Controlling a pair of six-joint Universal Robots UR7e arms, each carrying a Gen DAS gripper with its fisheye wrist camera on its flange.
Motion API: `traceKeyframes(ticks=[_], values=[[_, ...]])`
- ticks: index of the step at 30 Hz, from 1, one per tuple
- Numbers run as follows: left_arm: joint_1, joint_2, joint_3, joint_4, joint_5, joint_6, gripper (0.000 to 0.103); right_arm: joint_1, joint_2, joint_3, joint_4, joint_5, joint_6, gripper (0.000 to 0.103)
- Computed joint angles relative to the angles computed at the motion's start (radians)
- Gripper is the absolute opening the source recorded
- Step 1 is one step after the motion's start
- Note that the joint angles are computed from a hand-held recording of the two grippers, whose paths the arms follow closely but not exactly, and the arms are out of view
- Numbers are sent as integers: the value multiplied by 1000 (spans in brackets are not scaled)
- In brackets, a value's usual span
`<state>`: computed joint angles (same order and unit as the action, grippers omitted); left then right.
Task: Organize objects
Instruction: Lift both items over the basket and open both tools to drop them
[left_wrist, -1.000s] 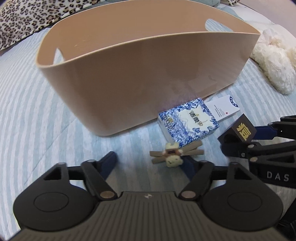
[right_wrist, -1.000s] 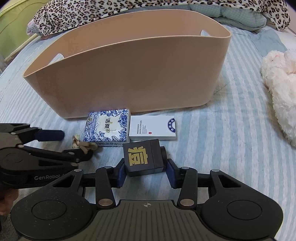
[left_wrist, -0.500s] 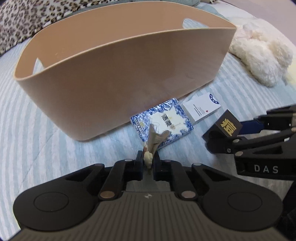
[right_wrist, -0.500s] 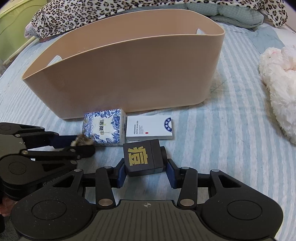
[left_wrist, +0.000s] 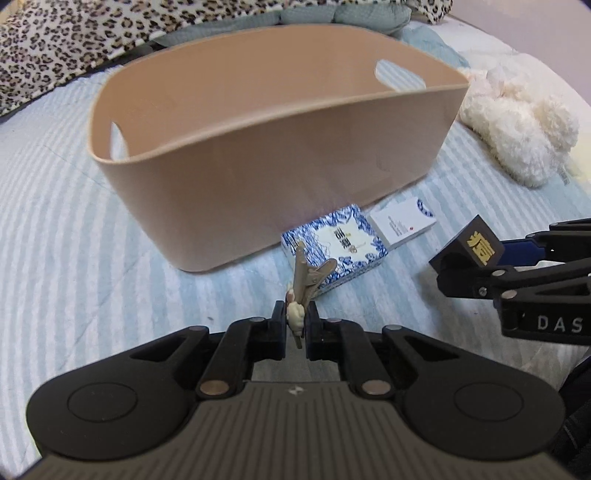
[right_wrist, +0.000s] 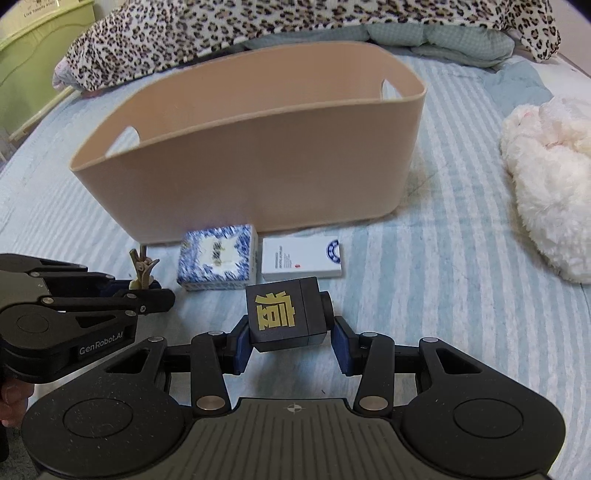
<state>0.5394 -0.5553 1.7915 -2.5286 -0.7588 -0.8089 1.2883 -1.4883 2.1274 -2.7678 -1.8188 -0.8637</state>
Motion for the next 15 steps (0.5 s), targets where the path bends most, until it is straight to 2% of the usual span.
traceKeyframes(ticks=[6, 15], values=[[-43, -46, 30, -12, 57, -12, 10, 16, -52, 4, 5, 53, 1, 41], [-80, -80, 10, -63, 194, 24, 10, 55, -97, -36, -3, 164, 16, 41]])
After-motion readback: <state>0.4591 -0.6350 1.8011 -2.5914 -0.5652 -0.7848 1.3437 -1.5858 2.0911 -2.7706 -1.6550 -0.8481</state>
